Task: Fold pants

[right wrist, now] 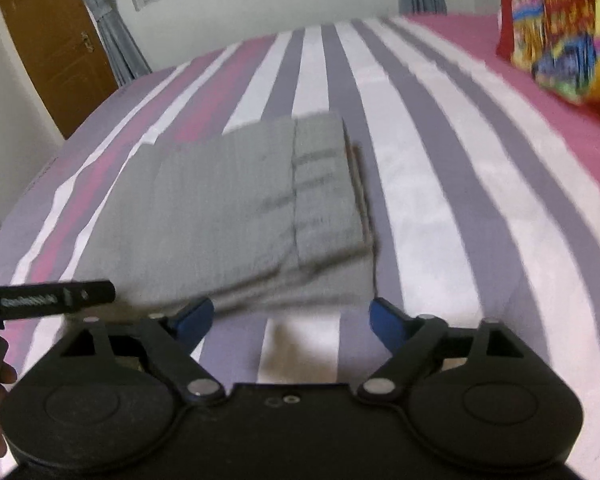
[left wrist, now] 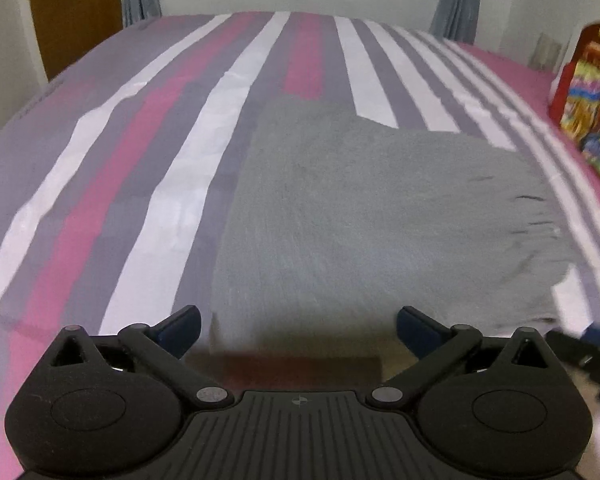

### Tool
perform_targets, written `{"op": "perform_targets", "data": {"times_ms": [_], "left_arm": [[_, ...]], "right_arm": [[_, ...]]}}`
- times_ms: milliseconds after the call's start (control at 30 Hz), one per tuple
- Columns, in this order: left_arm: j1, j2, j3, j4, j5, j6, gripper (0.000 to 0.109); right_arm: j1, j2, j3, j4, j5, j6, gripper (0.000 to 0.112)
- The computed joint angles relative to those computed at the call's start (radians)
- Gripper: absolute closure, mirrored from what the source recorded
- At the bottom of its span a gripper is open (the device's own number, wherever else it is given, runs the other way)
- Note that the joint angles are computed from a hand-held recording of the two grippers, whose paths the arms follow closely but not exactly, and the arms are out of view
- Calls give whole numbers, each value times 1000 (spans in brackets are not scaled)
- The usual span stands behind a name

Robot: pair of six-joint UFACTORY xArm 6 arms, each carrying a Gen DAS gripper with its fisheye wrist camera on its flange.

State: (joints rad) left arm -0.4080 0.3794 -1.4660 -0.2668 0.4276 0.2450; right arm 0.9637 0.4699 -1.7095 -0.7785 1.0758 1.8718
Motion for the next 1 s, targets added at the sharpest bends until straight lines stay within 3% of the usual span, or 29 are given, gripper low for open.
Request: {"op": "perform_targets", "data": {"times_ms": [133, 267, 333, 400, 500, 633, 767, 1000], "left_arm": [[8, -130, 156, -61, -48, 26, 6], [7, -299, 341, -1, -143, 8, 6], [8, -378, 415, -3, -189, 24, 6], [17, -457, 490, 88, -233, -48, 6], [29, -546, 560, 121, -244, -42, 6], [31, -658, 634, 23, -238, 68, 6], [32, -763, 716, 22, -259, 90, 6], [38, -888, 780, -91, -200, 168, 6]], "right_arm": [[27, -36, 45, 18, -49, 49, 15], [91, -46, 16, -22, -14, 54, 9], [128, -33, -28, -45, 43, 39, 9], [173, -22, -68, -82, 97, 36, 9], [227, 4, -143, -114, 185, 10, 9], [302, 42, -239, -178, 311, -11, 9], [363, 104, -362, -240, 452, -43, 9], [446, 247, -596, -355, 668, -103, 9]]}}
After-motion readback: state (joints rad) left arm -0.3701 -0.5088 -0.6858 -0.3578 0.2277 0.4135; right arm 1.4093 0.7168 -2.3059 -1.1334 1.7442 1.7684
